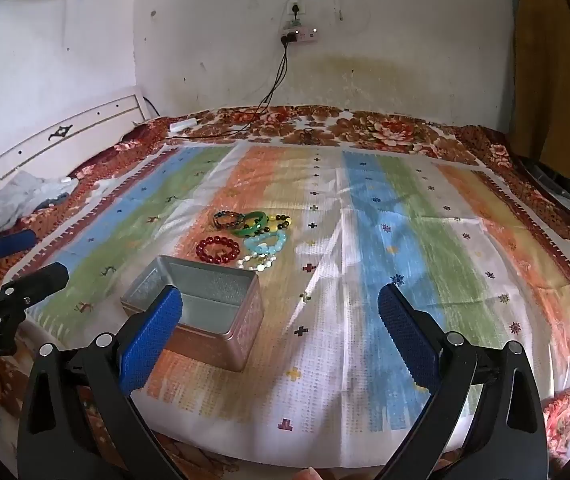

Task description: Organize jewelry

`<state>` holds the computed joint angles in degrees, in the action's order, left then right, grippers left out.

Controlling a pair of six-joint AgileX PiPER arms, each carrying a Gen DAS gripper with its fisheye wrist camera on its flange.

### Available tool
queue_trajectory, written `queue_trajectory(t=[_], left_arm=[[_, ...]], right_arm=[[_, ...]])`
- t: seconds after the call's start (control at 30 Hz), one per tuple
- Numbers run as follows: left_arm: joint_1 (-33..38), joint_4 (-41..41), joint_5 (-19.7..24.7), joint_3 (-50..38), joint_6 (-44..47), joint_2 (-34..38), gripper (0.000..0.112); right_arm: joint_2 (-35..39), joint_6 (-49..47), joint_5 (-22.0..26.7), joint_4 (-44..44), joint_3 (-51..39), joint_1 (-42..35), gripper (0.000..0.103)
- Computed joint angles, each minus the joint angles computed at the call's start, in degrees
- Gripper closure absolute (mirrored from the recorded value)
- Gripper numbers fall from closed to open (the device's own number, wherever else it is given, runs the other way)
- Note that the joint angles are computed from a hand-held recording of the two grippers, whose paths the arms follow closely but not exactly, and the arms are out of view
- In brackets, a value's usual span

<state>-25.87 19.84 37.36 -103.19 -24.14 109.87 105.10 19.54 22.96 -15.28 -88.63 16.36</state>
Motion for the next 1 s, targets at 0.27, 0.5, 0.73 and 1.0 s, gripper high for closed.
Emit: queue_trajectory(t=[0.27,0.5,0.73,1.0], left_arm=[[-2.53,9.1,-1.46,1.72,-7.61,0.35,0.015],[-1.42,6.88,-2.08,1.76,-5.22,-0.37,0.015],[-1.01,5.32,-4.3,3.53,-3.87,-1.63,0.015],[-1.31,5.35,-1.86,1.52,-3.4,-0.49,0.015]], right_arm=[[-0.26,-2.97,-0.57,3.04,0.66,-0.07,0.004],[0.2,-5.36,0.39,3.97,-0.23,0.6,0.004],[0.03,-10.48,-0.21,9.1,0.07,0.13,0.004],[-0.7,-8.79,-1.37,9.13,0.81,-0.51,0.004]])
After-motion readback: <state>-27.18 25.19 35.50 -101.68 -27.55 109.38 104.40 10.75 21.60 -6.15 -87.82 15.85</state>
